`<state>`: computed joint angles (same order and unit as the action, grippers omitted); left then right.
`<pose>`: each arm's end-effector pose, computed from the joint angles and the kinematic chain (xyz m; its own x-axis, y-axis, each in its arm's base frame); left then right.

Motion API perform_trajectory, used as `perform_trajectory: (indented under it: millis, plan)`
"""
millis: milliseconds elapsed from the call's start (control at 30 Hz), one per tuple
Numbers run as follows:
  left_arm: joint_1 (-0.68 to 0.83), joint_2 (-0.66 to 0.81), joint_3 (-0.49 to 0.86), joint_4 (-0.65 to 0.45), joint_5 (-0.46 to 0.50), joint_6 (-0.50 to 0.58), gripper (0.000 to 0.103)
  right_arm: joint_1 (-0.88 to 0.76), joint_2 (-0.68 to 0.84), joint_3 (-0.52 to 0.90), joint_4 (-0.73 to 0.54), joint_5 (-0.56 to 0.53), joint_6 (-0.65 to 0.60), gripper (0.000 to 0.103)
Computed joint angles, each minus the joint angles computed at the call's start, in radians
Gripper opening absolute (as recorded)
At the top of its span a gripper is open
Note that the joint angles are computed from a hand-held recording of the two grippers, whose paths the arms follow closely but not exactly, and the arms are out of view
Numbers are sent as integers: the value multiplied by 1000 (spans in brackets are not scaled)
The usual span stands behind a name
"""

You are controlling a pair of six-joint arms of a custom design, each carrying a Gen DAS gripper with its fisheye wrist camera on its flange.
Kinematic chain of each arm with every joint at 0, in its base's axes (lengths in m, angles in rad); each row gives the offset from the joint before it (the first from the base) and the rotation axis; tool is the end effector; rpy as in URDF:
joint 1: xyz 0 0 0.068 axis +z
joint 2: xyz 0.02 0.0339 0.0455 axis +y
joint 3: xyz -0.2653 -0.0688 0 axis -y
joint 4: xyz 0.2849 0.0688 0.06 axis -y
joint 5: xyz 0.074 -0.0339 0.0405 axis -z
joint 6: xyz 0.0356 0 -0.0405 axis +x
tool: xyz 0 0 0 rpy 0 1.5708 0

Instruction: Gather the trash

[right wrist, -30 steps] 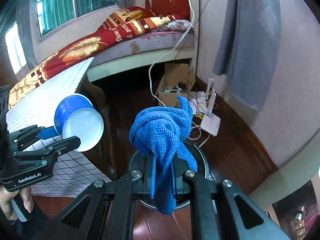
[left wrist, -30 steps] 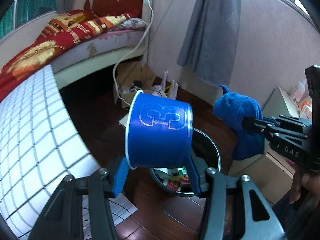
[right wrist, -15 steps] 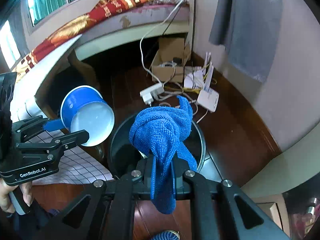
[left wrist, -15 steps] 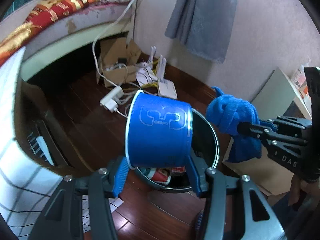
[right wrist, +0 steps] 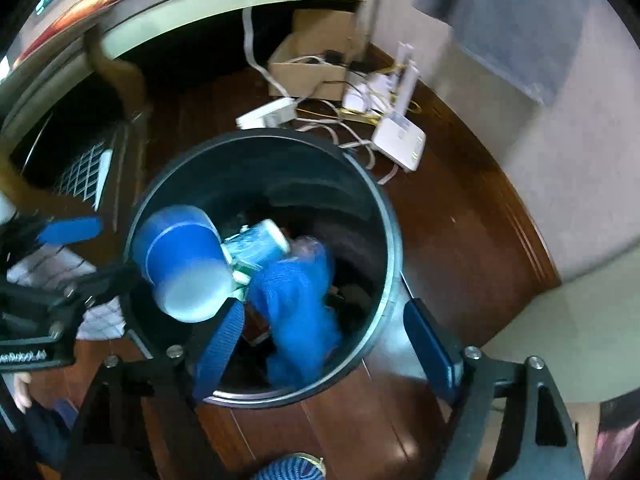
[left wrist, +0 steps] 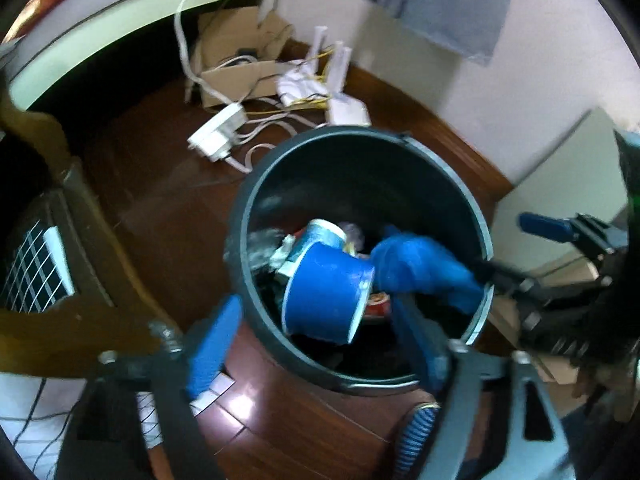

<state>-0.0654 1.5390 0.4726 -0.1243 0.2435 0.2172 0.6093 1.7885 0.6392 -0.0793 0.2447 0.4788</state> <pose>0.2410 -0.0244 0.0574 -0.8720 0.2667 -0.4105 0.3488 0.9269 -0.1387 0.2387 0.1560 0.0349 -0.9107 -0.0905 -0.4030 -0.0777 0.9958 -0.0480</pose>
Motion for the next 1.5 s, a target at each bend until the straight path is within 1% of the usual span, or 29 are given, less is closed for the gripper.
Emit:
perform_trajectory:
  millis: [33,67,100,267,433,500,600,733,833,933,1000,1067,1133,1233,1267,1333,1400,1467,1500]
  plan:
    - [3,-7,-10,12,-23,-8,97,-15,5,2,-5,0,2,86]
    - [4,-21,-24,25,-49,-19,100,-23,6,-1,-1,3,3,96]
    - [9,-30,-32,29,-59,-23,102,-26,5,-4,-1,11,10,103]
    - [10,-112,-63,30,-129,-34,103,0,-22,-15,-8,45,31,103]
    - [23,-247,-82,-44,-118,-29,103,60,-114,-43,-50,90,69,103]
    - [22,-276,-87,-57,-120,-27,103,76,-145,-41,-75,102,76,103]
    - [26,-366,-108,-106,-118,-30,103,109,-215,-48,-122,123,94,103]
    - [35,-505,-129,-196,-124,-28,103,157,-313,-59,-196,151,124,103]
    - [59,-630,-138,-292,-119,-17,103,212,-380,-53,-259,176,158,103]
    - [84,-800,-137,-421,-136,15,103,266,-423,-28,-332,204,192,103]
    - [120,-908,-129,-504,-127,48,103,315,-461,1,-409,231,227,103]
    - [203,-1024,-103,-610,-91,96,103,375,-508,35,-493,268,277,103]
    - [318,-1110,-68,-713,-21,155,103,425,-546,64,-556,300,319,103]
    - [460,-1201,-30,-829,40,245,103,519,-573,144,-667,358,400,103]
    - [533,-1230,-8,-883,68,293,103,543,-573,166,-695,374,420,103]
    - [662,-1240,23,-949,154,373,103,608,-562,226,-768,417,470,103]
    - [849,-1237,72,-1041,275,503,103,656,-550,271,-822,447,508,103]
    - [952,-1229,96,-1092,344,583,103,698,-535,318,-869,470,547,103]
    - [1023,-1218,112,-1124,388,642,103,713,-533,331,-885,478,560,103]
